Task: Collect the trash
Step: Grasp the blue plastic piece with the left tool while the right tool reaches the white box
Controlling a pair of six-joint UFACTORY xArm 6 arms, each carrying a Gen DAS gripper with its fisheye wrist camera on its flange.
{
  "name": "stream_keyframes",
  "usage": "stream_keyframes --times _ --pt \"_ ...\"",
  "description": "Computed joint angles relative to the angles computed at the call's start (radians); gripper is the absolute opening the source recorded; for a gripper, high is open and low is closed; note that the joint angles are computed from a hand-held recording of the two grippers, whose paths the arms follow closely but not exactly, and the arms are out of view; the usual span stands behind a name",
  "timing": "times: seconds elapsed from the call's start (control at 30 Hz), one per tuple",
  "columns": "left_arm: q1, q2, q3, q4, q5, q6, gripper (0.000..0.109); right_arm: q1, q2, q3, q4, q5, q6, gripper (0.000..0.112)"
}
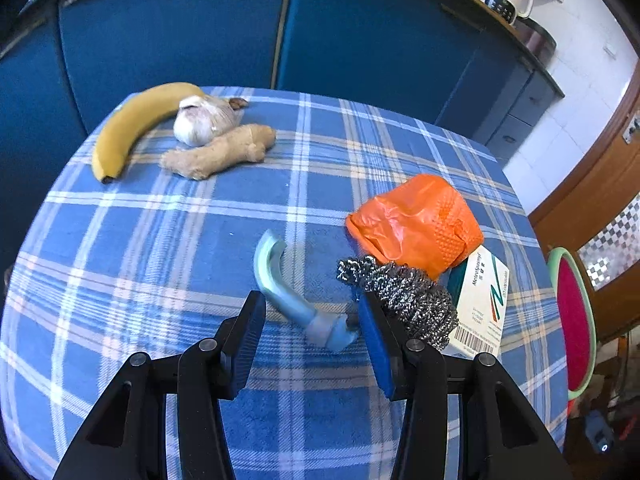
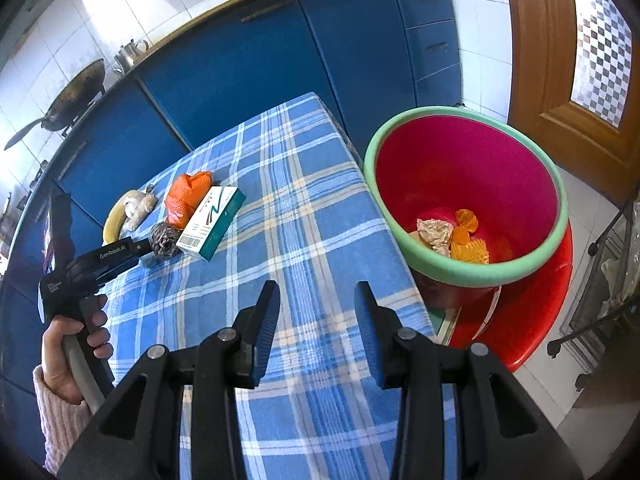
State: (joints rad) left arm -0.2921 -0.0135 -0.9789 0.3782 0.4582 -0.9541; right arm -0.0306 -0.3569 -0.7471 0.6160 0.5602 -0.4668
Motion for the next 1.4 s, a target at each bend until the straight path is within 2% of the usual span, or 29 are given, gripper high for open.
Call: stream_keyframes --times 0.23,0.43,0.5,0.57,0.8,1.0,1.13,1.4 --pt "0.01 0.013 0.009 0.031 -0.052 0.006 0.049 0.067 0.068 -0.056 -0.046 -0.038 0.058 0.041" --pt "0.027 0.003 0.041 0.065 -0.108 -0.006 0.033 0.128 0.146 -0.117 -0.089 -0.053 0.124 0.041" --pt "0.034 -0.005 0.055 0.054 -0.127 0.001 0.026 0.149 0.175 -0.141 -0.107 -0.059 0.153 0.041" --pt "0.042 -0.012 0.07 0.021 -0.148 0.022 0.023 0.167 0.202 -0.164 -0.117 -0.064 0.175 0.043" --pt "0.062 -0.04 0.114 -0.007 -0.188 0.025 0.023 0.233 0.289 -0.243 -0.162 -0.097 0.255 0.05" --pt "0.08 -0.06 0.137 0.007 -0.198 -0.008 0.023 0.267 0.365 -0.318 -0.22 -0.088 0.327 0.05" --pt "0.087 -0.073 0.15 0.006 -0.207 -0.017 0.023 0.286 0.414 -0.358 -0.343 -0.091 0.448 0.063" --pt "0.093 -0.087 0.164 -0.005 -0.229 -0.019 0.023 0.305 0.468 -0.398 -0.428 -0.072 0.514 0.063"
